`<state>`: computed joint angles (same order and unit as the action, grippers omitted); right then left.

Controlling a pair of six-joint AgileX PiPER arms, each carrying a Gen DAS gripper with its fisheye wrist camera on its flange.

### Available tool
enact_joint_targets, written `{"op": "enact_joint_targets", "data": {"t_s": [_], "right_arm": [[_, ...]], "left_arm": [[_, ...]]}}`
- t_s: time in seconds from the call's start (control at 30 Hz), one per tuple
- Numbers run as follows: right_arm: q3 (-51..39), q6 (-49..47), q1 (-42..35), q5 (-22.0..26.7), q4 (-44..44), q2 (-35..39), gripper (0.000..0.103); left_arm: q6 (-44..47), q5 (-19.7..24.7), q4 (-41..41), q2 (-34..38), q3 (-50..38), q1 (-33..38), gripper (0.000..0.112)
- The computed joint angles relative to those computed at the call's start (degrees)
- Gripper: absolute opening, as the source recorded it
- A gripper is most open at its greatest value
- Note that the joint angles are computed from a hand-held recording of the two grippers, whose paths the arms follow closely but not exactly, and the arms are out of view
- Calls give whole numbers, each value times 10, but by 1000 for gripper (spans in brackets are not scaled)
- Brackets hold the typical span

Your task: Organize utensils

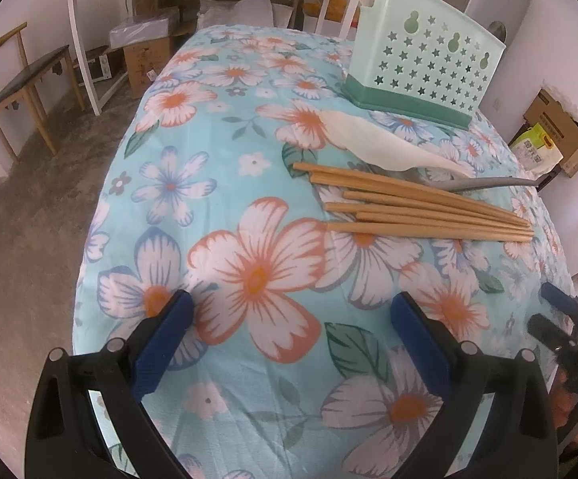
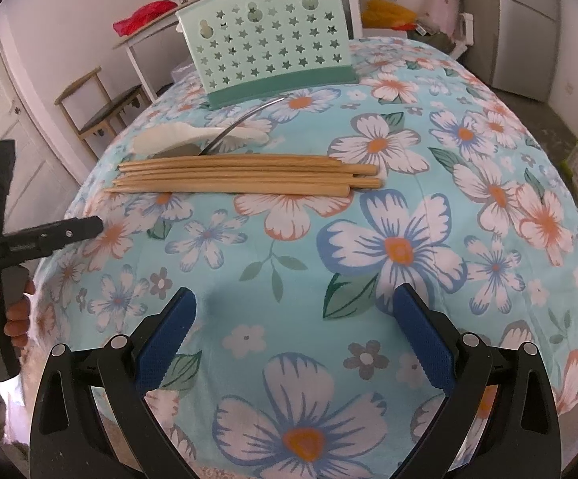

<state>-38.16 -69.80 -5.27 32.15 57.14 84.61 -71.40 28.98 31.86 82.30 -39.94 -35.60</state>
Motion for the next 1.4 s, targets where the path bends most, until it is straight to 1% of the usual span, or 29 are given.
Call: {"op": "enact_joint_targets", "data": {"t_s": [0.1, 0.2, 0.27, 0.33, 0.4, 0.5, 0.53, 0.57, 0.63, 0.7, 0.73, 0.8, 0.83, 0.9, 1.03, 1.13, 1.27, 1.3, 1.37, 1.4], "right_arm": [[-35, 32, -21, 58, -41, 10, 95], [-72, 25, -40, 123, -41, 8, 94], [-97, 14, -35, 149, -39, -1, 93], [-136, 18, -17, 177, -44, 3, 92], [-197, 46, 17, 205, -60, 25, 89], [-282, 62, 70, 241, -65, 77, 85], [-312, 70, 91, 244, -72, 98, 84], [-333, 83, 112, 233, -85, 113, 82], [-389, 138, 173, 195, -144, 155, 77], [-438, 185, 214, 190, -186, 197, 72], [-464, 210, 235, 186, -209, 219, 69], [-492, 245, 269, 172, -248, 248, 66], [-491, 248, 276, 165, -257, 252, 64], [-509, 280, 309, 147, -302, 274, 62], [-539, 352, 346, 132, -390, 309, 58], [-563, 391, 357, 141, -436, 334, 55], [-559, 394, 357, 139, -455, 341, 53], [-558, 397, 359, 137, -462, 337, 51], [-558, 409, 359, 137, -476, 334, 37], [-562, 412, 356, 142, -477, 333, 34]], "left_arm": [[-10, 5, 10, 4, -2, -6, 97], [-29, -7, 29, 0, 7, -8, 97], [-59, -19, 57, -10, 23, -11, 97], [-104, -29, 98, -20, 39, -19, 97], [-145, -35, 137, -27, 51, -27, 96], [-167, -38, 163, -39, 64, -29, 91], [-175, -44, 173, -44, 70, -26, 90], [-183, -49, 182, -49, 76, -23, 87], [-200, -61, 198, -60, 90, -15, 82], [-219, -72, 214, -68, 100, -6, 75], [-221, -74, 216, -72, 104, -2, 74], [-235, -76, 227, -78, 110, 2, 67], [-240, -79, 230, -82, 114, 4, 66], [-251, -89, 240, -85, 120, 11, 62], [-244, -103, 239, -96, 130, 22, 59], [-251, -116, 248, -104, 139, 30, 59], [-258, -124, 254, -110, 145, 33, 59], [-260, -124, 256, -112, 146, 33, 59], [-260, -123, 256, -110, 145, 33, 59], [-264, -122, 258, -111, 146, 32, 59]]}}
